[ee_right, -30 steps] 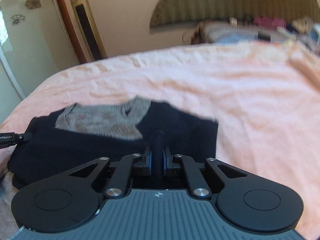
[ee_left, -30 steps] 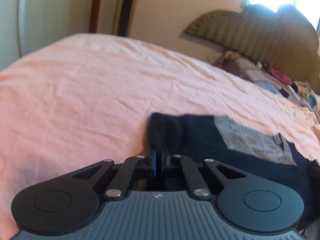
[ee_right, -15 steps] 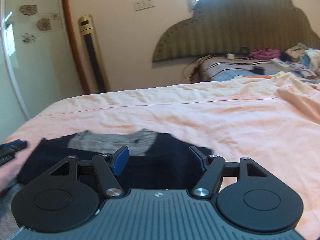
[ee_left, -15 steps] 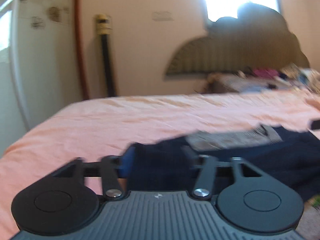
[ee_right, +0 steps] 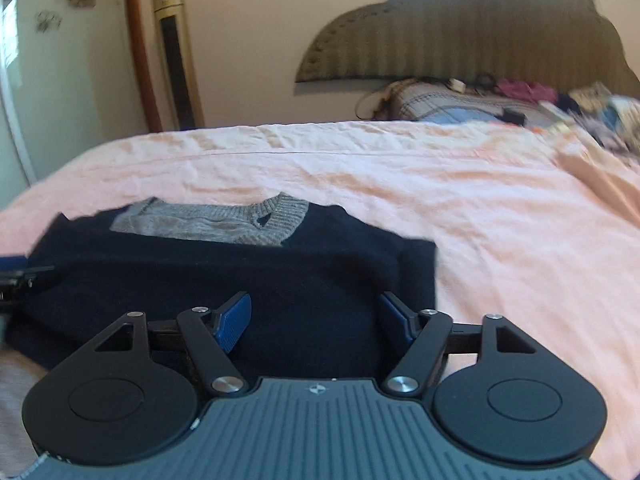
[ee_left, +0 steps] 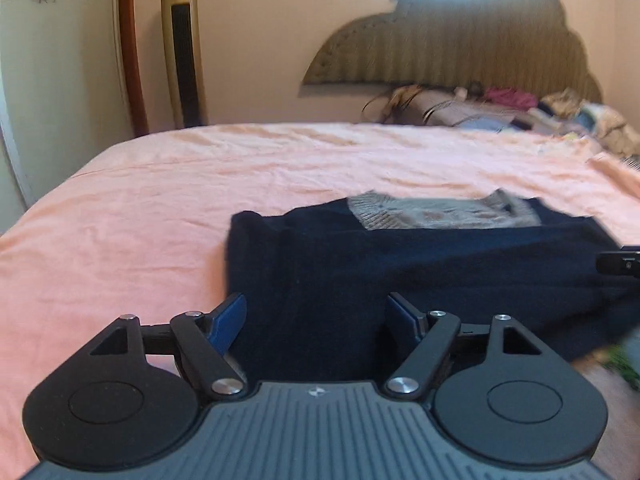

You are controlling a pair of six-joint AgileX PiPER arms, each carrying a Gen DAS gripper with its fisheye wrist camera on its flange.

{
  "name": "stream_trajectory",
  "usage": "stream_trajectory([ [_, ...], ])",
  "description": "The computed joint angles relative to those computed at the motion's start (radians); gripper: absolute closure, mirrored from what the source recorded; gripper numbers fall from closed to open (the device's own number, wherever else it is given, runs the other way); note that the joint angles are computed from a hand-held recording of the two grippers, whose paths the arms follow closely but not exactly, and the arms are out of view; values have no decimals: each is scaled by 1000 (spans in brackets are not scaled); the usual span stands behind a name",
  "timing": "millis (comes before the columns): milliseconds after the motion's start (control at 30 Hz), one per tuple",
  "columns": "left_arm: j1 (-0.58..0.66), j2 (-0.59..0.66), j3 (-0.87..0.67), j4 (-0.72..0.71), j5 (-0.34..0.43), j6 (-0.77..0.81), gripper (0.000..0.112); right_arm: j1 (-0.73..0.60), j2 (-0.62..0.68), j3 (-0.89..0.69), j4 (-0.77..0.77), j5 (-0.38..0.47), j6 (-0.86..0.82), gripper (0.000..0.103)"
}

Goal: Fold small clothes

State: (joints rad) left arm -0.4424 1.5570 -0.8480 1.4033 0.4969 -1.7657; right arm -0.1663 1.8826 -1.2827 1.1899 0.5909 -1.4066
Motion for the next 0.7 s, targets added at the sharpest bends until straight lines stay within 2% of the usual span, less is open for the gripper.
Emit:
stream_trajectory([
  [33,-15,-75,77,48,16,-55,35,-54,-45,53,37,50,-76,22],
  [67,-37,-123,130,56,53,-76,35,-94,-80,100,61,61,-135,17],
  [100,-61,-169,176,25,99,-58,35,-128,-106,133,61,59,-162,17],
  [133,-64,-197,201,-18,113,-28,35,-163,-123,154,38,57,-162,17],
  [167,-61,-221,223,-69,118,2,35,-187,-124,159,5,63,-147,23],
  [233,-34,-231,245,-156,89,62,36,-215,-94,133,-105,108,-57,42],
  [267,-29,-218,249,-157,79,53,48,-219,-83,136,-108,119,-61,57],
  [300,-43,-208,257,-119,89,4,63,-216,-95,164,-72,100,-106,62],
  [333,-47,-198,254,-93,90,-16,80,-213,-95,172,-55,99,-120,73],
  [367,-49,-195,245,-92,88,-7,109,-213,-90,162,-66,112,-94,94],
  [433,-67,-163,225,-96,151,30,109,-232,-70,147,-58,112,-102,96],
  [467,-60,-168,241,-67,141,30,109,-259,-46,126,-44,147,-88,99],
  [500,-55,-179,249,-66,133,39,109,-281,-30,103,-54,187,-35,99],
  [567,-60,-211,247,-135,131,107,108,-287,-47,110,-85,207,21,97],
  [600,-59,-239,251,-177,118,133,108,-291,-60,116,-103,226,45,85],
  [633,-63,-269,257,-229,116,160,108,-308,-78,122,-121,265,74,77],
  [667,-73,-309,264,-312,120,213,106,-331,-93,133,-124,312,73,55],
  [700,-83,-350,278,-376,123,248,103,-359,-117,156,-127,352,50,36],
])
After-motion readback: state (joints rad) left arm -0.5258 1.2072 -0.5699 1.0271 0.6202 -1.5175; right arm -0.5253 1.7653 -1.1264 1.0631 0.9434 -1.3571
